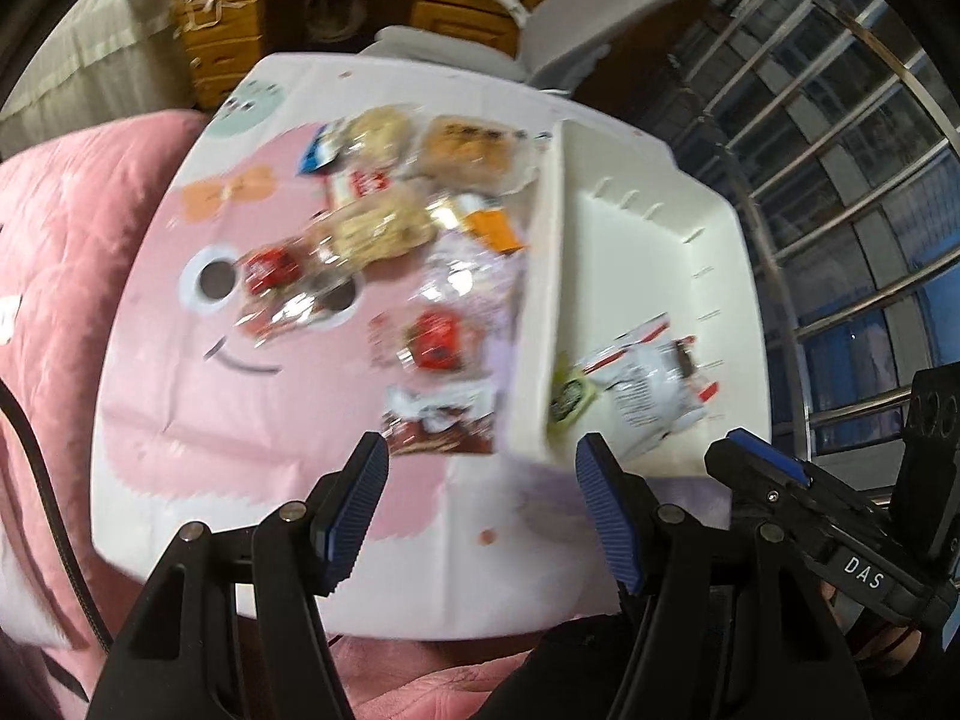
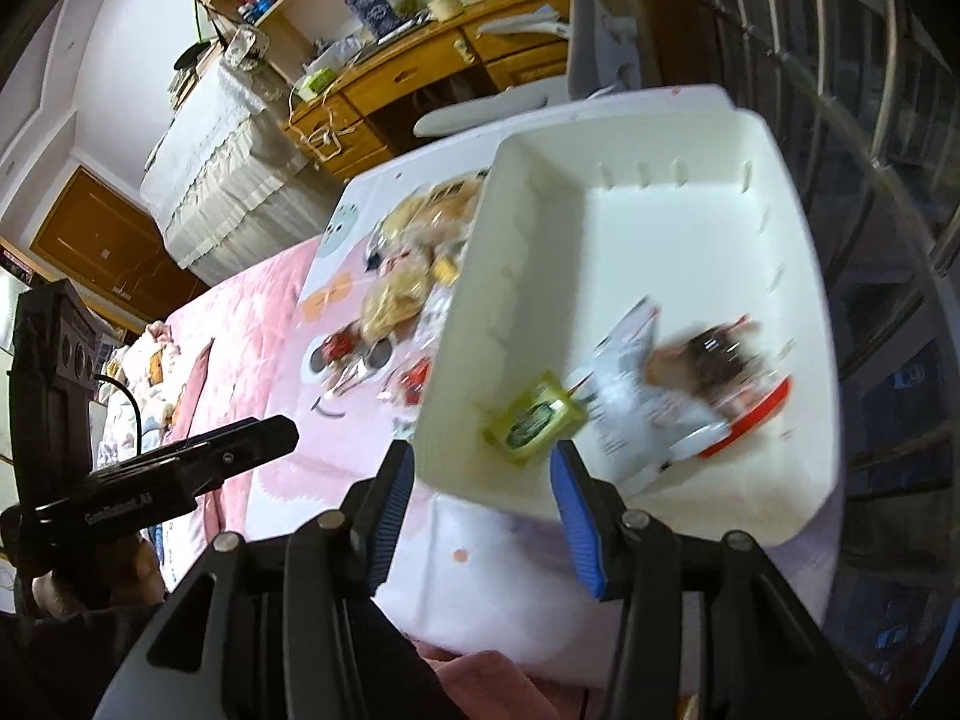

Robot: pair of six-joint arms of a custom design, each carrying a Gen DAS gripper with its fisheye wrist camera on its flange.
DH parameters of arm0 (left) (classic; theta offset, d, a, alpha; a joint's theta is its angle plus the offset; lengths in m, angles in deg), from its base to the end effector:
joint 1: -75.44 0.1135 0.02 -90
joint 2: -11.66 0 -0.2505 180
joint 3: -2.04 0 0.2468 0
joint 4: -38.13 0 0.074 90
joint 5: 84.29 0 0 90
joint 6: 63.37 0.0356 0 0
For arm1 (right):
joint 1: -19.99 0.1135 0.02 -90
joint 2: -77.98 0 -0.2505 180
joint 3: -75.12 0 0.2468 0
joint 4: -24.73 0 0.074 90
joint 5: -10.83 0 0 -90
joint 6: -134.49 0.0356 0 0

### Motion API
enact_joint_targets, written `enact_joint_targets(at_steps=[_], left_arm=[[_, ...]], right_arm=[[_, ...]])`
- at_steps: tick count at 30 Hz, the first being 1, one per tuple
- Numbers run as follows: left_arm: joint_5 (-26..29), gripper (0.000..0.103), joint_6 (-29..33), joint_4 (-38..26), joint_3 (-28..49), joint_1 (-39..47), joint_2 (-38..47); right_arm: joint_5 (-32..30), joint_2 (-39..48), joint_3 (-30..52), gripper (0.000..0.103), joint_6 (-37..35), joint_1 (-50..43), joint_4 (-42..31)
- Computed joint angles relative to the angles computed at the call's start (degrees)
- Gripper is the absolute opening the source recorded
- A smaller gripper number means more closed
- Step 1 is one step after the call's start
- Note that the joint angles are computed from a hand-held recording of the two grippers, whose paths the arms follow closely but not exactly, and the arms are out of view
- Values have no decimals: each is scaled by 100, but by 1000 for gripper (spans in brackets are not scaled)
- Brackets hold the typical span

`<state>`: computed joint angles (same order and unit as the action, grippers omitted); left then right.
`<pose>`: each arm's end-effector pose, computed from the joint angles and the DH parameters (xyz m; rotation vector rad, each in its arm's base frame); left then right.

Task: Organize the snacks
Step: 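Carry the green biscuit packet and dark snack packet into the white tray and release, then withdraw both tools from the tray and move the right tool over it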

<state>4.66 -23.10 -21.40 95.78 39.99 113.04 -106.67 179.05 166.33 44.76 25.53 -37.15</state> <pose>0.2908 -0.2063 0.2253 -0.3548 2.7908 -0.3654 0.3411 0.0496 0.2168 -0.2360 2.7597 0.6989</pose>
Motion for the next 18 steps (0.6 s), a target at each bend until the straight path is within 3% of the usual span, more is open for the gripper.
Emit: enact_joint_targets(at_steps=[7, 18], left_arm=[[311, 64, 375, 36, -1144, 556, -953], [899, 64, 1955, -148, -1792, 1931, -1744]], right_arm=[[50, -172, -452, 48, 959, 763, 387], [694, -313, -575, 48, 2767, 2025, 1075]])
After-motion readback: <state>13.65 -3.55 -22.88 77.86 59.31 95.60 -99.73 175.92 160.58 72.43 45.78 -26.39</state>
